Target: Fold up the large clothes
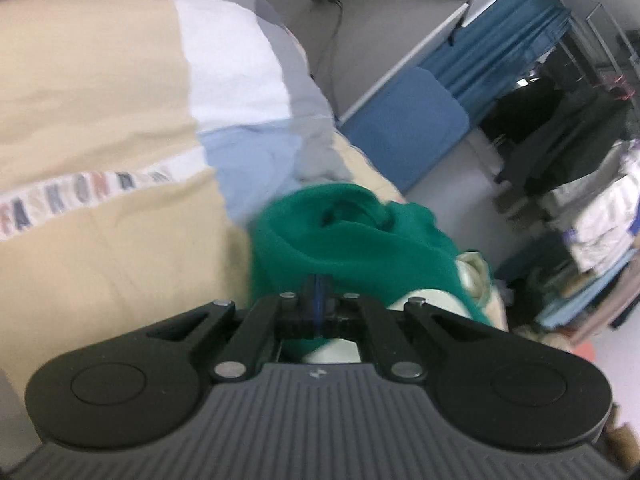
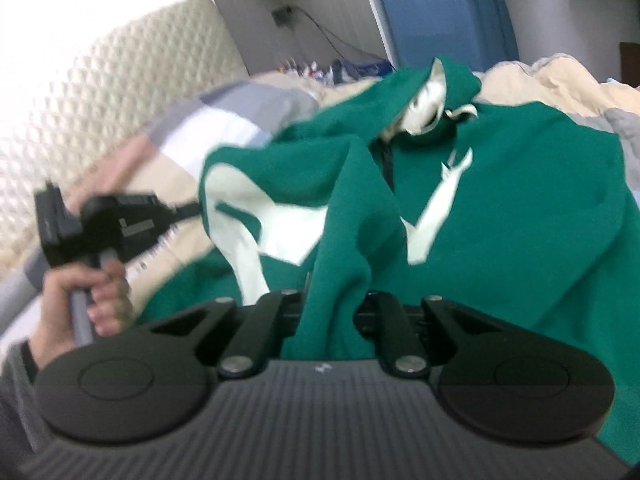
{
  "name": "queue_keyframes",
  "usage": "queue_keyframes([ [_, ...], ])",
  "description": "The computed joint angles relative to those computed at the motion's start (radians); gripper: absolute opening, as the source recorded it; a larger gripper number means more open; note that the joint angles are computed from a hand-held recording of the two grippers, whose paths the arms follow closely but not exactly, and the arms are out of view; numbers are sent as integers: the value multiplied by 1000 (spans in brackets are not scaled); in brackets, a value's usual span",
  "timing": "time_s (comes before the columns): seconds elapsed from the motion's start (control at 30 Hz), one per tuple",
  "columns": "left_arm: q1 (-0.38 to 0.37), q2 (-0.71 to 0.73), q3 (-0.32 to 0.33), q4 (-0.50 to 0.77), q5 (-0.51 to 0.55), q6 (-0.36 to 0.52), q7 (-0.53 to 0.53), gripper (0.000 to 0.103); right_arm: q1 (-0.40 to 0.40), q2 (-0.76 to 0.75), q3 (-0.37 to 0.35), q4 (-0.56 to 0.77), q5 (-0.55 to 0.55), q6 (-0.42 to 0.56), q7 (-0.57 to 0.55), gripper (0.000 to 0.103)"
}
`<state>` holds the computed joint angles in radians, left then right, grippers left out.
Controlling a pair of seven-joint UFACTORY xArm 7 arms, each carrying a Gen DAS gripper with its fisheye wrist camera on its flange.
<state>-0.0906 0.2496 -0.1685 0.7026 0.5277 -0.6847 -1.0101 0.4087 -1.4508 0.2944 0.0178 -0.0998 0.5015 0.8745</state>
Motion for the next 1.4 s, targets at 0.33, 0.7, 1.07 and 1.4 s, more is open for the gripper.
queue_keyframes([
  [0.33,-16,-56,2,-54,16,-39,38,1,-113,86,40,48,-43,214,67,19],
  [0.7,-168,-104,-7,-101,-127,-103,306,58,-88,-125,120,70,-127,304,120,46],
  [1.07,-335,-22,-7,-21,-448,195,605,47,-64,40,84,77,-115,218,26,38],
  [1.4,-221,-25,-66,-33,-370,214,519,35,-96,126,69,83,-100,244,56,42],
])
